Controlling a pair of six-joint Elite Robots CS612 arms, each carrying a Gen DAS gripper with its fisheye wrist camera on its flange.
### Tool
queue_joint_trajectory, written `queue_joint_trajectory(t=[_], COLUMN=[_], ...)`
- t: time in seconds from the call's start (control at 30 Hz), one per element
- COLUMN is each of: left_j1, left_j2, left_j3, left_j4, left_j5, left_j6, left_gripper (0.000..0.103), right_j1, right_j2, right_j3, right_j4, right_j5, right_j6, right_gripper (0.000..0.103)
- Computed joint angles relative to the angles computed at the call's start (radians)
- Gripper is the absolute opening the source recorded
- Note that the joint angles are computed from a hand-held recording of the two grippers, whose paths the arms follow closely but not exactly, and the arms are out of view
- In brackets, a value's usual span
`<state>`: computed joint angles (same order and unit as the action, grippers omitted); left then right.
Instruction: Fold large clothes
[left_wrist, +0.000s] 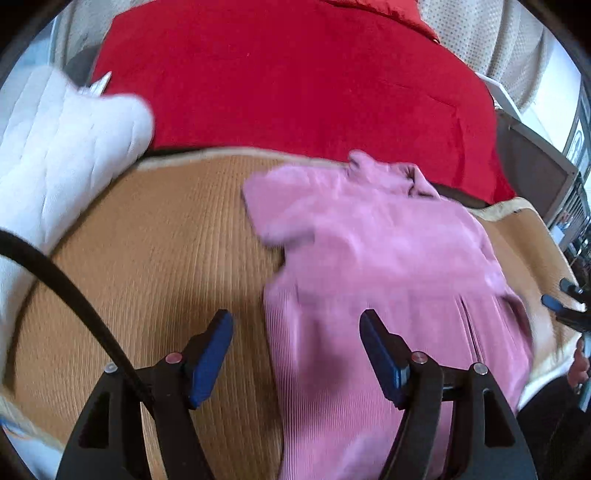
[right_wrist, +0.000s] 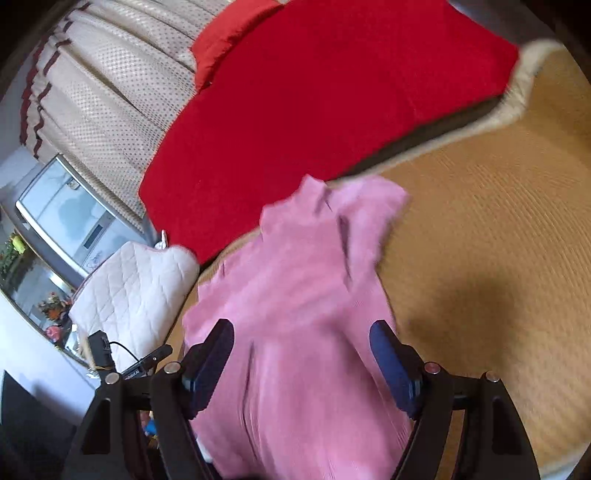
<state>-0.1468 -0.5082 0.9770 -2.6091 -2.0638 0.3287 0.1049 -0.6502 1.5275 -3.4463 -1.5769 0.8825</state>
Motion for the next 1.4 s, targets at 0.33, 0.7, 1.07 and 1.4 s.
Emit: queue_joint_trajectory(t=[0.33, 0.7, 1.07, 1.4], left_j1=[0.04, 0.049, 0.033, 0.04], left_j2=[-0.094, -0.077, -0.037, -0.024], left_j3=[0.23, 0.232, 0.196, 0.206], left_j4=[0.087, 0.226, 0.298, 0.237], left_j5=[-0.049, -0.001, -0.003, 0.04], left_j6=[-0.005, -0.071, -0.06, -0.089], left_gripper=[0.072, 0.072, 0.02, 0.067], right_j1=[0.009, 0.021, 0.053, 0.067], right_j2=[-0.046, -0.016, 0.018, 0.07], right_j3=[0.138, 0.109, 0.039, -0.034], right_j4=[0.138, 0.349, 0.401, 0.509], right_j5=[0.126, 0.151, 0.143, 0.172], right_j6=[0.06, 0.016, -0.098, -0.14], right_gripper=[0.079, 0.079, 0.073, 0.062])
